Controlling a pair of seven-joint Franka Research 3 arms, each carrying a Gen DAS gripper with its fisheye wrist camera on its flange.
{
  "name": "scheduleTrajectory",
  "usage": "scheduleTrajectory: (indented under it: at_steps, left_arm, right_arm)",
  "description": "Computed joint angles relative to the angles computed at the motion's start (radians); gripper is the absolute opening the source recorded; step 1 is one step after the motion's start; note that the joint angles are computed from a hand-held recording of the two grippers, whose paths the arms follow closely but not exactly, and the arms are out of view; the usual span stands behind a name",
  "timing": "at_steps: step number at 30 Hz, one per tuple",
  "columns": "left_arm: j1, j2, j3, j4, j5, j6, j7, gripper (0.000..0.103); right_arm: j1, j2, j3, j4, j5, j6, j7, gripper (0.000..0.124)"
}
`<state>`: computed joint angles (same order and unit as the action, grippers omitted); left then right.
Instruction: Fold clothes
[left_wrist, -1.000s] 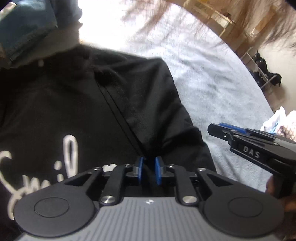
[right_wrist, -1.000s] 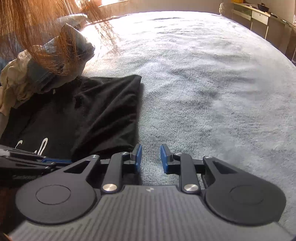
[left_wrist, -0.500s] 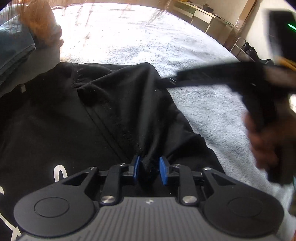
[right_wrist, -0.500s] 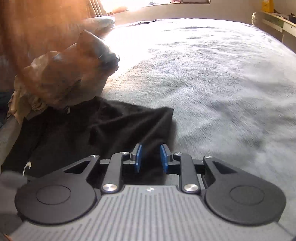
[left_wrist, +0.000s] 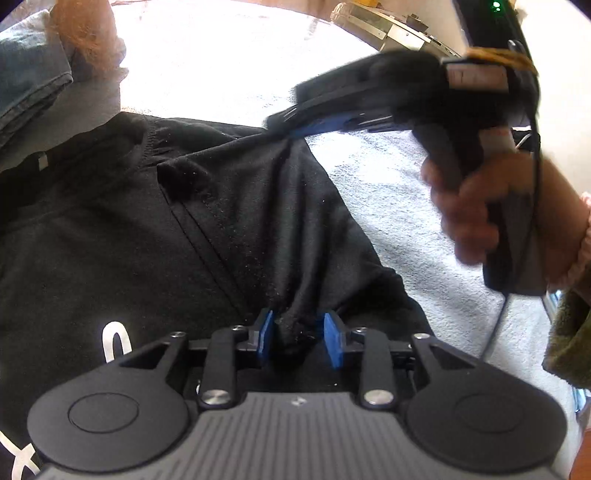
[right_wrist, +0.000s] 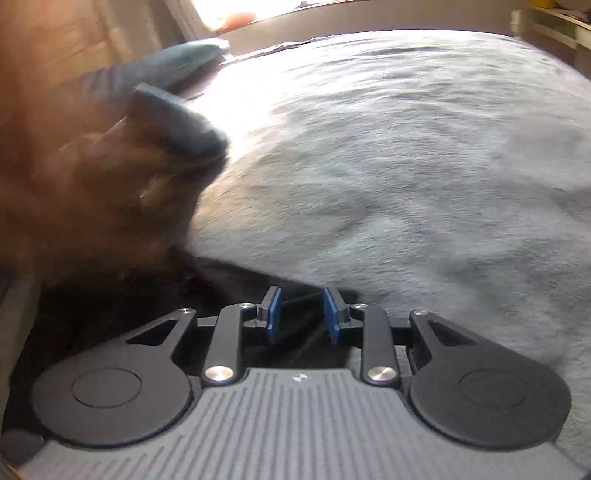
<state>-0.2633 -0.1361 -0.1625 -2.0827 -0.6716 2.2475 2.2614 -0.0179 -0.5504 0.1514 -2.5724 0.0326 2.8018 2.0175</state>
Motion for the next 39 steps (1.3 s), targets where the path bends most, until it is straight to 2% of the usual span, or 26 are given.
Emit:
scheduleTrajectory:
  at_steps: [2,3,5,7,10,12,16,20,26,29,32,34,37,39]
  left_arm:
    - [0.0,0.001,0.002,0.0,-0.007,0.0,0.007,0.034]
    - [0.001,0.004,0.002,0.0,-0.011,0.003,0.011,0.034]
    - [0.005,0.002,0.004,0.0,-0.012,-0.001,0.003,0.034]
    - [0.01,-0.002,0.007,0.003,-0.011,-0.01,-0.013,0.035]
    - [0.023,-0.016,0.016,0.01,0.01,-0.029,-0.034,0.039]
    - [0.033,-0.03,0.026,0.014,0.026,-0.041,-0.043,0.041]
    - [0.064,-0.081,0.071,0.017,0.028,-0.078,-0.066,0.045]
    - [0.127,-0.108,0.125,0.046,0.075,-0.155,-0.13,0.046]
    - [0.252,-0.116,0.196,0.122,0.221,-0.224,-0.174,0.046]
    - [0.312,-0.096,0.222,0.174,0.29,-0.227,-0.179,0.047]
    - [0.363,-0.076,0.243,0.208,0.324,-0.231,-0.164,0.05]
    - [0.386,-0.058,0.255,0.226,0.323,-0.278,-0.143,0.052]
    - [0.422,-0.022,0.267,0.241,0.305,-0.42,-0.108,0.053]
    - [0.445,-0.03,0.264,0.2,0.315,-0.475,-0.072,0.048]
  right_arm:
    - [0.097,0.055,-0.058,0.037,0.035,-0.027,-0.122,0.024]
    - [0.101,0.087,-0.052,0.057,0.045,-0.036,-0.155,0.024]
    - [0.034,0.14,0.004,0.08,-0.024,-0.007,-0.073,0.024]
    - [-0.031,0.146,0.047,0.094,-0.054,0.019,0.072,0.025]
    - [-0.054,0.09,0.065,0.09,-0.086,0.026,0.178,0.026]
    - [-0.036,0.04,0.066,0.089,-0.1,-0.023,0.18,0.026]
    - [0.022,-0.053,0.055,0.092,-0.07,-0.173,0.192,0.029]
    - [0.069,-0.118,0.063,0.08,0.01,-0.242,0.301,0.032]
    - [0.128,-0.153,0.145,0.127,0.049,-0.326,0.491,0.042]
    - [0.17,-0.149,0.176,0.153,0.081,-0.32,0.6,0.044]
    - [0.227,-0.11,0.202,0.185,0.118,-0.27,0.686,0.046]
    - [0.269,-0.049,0.216,0.225,0.129,-0.258,0.712,0.048]
    - [0.322,0.06,0.236,0.297,0.121,-0.264,0.751,0.048]
    - [0.347,0.126,0.244,0.343,0.096,-0.285,0.784,0.048]
